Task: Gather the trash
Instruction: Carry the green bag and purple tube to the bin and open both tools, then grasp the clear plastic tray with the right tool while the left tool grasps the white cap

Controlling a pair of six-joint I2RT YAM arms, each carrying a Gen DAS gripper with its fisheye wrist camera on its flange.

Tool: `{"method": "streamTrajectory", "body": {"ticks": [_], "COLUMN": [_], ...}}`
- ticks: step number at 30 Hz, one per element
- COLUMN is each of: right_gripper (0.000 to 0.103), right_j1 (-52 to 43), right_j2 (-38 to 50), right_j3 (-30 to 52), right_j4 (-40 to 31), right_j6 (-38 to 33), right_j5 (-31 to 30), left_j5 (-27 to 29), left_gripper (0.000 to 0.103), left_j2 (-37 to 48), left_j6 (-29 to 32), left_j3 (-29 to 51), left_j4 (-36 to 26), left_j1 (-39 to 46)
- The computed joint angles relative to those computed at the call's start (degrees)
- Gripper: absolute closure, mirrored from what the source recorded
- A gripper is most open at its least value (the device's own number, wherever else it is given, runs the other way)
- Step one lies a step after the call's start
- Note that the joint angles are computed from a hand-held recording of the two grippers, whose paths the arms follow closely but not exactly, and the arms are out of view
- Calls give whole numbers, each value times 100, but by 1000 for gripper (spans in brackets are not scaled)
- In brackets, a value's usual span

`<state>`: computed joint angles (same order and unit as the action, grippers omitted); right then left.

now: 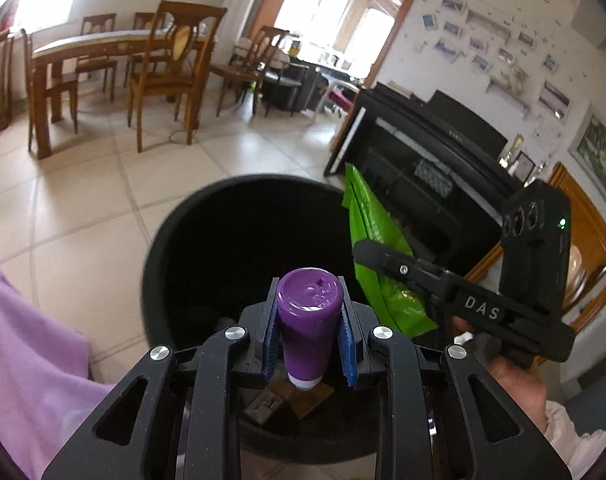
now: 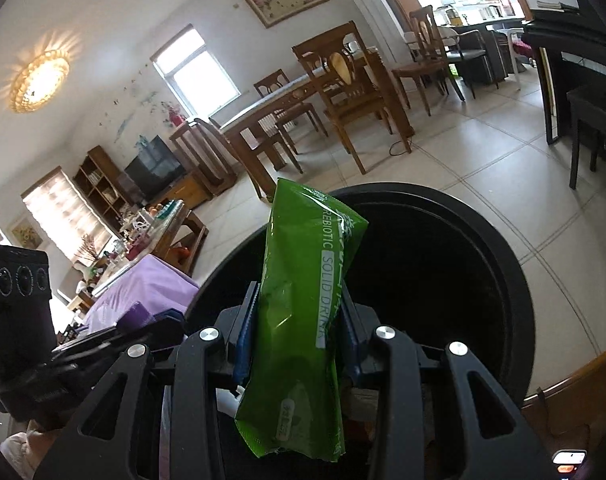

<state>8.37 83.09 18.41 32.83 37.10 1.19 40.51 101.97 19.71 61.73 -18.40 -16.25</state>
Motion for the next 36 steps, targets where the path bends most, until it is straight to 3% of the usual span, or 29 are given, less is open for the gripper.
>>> {"method": "streamTrajectory", "body": {"ticks": [8,10,12,13,14,17,21,29,31,36], "right_gripper": [64,63,47,37,35,35,35,32,26,18], "right_j1": [-78,-39,-15,16,92,252,550,1719,1952,2572], "right_j2": [104,53,-30,-93,-177,-330,-386,639,993,2186], "right_j3": [-70,-58,-29,-35,-62,-7,146,1405,1828,3558], "right_j4": [112,-6,-119,-168,-200,-399,-549,-880,-964,-1651], "right_j6": [53,113,145,147,166,154,116,-39,-106,-444], "right_j5": [-99,-103,-44,12,74,240,402,592,524,222], "left_j5": [-222,-284,-300,-301,-276,-155,83,236,69,-600], "left_gripper": [77,66,39,37,35,29,29,26,20,19], "left_j2": [80,83,-94,-202,-302,-600,-1100,-1055,-827,53], "left_j6": [118,233,318,347,425,710,1215,2969,3219,3993], "left_j3": [-78,-34,-120,-215,-273,-397,-642,-120,162,1031], "left_j4": [-54,-214,-292,-251,-273,-552,-1007,-2071,-2093,-2694], "left_j1": [-32,68,205,274,366,732,1570,4295,4859,5376]}}
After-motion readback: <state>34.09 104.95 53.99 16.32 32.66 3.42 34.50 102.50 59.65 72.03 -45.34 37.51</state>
